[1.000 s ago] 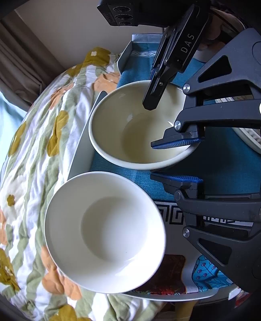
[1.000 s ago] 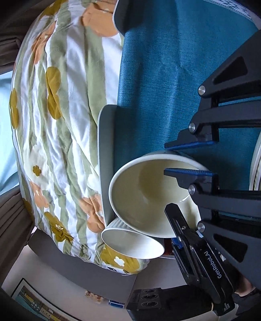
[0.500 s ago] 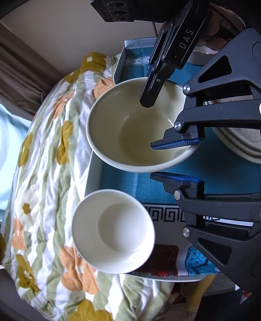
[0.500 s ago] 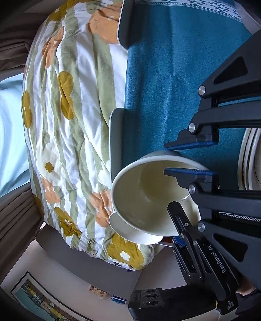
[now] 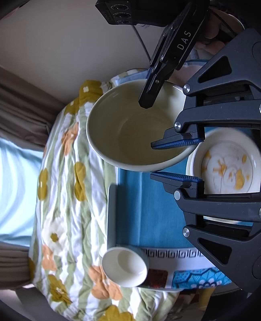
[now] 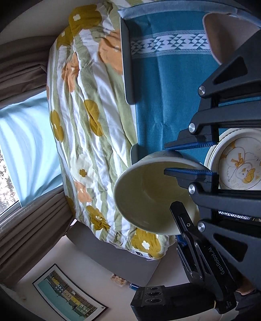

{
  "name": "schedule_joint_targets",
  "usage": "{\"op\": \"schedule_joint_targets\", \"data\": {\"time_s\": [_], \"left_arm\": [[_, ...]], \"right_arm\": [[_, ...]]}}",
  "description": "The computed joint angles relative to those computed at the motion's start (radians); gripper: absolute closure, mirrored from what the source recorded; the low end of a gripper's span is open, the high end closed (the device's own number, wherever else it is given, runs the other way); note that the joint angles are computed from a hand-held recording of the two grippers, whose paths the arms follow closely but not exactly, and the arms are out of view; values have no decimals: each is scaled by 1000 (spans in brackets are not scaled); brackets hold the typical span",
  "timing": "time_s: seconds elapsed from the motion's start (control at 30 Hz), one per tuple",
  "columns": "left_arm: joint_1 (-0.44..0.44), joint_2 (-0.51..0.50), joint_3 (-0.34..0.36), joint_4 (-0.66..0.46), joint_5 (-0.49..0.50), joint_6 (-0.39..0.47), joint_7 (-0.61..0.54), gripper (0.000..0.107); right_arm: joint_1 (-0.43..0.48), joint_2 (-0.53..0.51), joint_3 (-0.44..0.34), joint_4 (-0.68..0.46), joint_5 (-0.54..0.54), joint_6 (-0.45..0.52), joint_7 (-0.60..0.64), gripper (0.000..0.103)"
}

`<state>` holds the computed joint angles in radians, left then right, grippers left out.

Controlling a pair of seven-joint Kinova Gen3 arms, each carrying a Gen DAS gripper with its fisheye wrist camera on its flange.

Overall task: Organize plates and bowls
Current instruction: 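Lift the cream bowl with both grippers and lower it into the pink dish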

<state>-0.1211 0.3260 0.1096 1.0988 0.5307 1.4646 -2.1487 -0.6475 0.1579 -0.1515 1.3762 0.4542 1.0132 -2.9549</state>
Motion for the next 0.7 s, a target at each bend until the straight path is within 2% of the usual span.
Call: {"op": "schedule_joint_targets", "data": {"time_s": [0.17,0.33,0.53,0.7], "left_arm": [[88,-135,13,150,-2,-60,56,87],[202,-221,28,273,-16,-107,151,87],[329,-242,60,365,-96,-156,256,87],[410,-206,84,381,-205,-173,305,87]], "right_arm": [[14,-156,-47,141,17,48,-47,87],[71,-307,-109,273,-32,95,-65,87],[135,-432,-130,406,-159,111,-38,87],[187,-474,-147,507,-248,54,-37,87]]}}
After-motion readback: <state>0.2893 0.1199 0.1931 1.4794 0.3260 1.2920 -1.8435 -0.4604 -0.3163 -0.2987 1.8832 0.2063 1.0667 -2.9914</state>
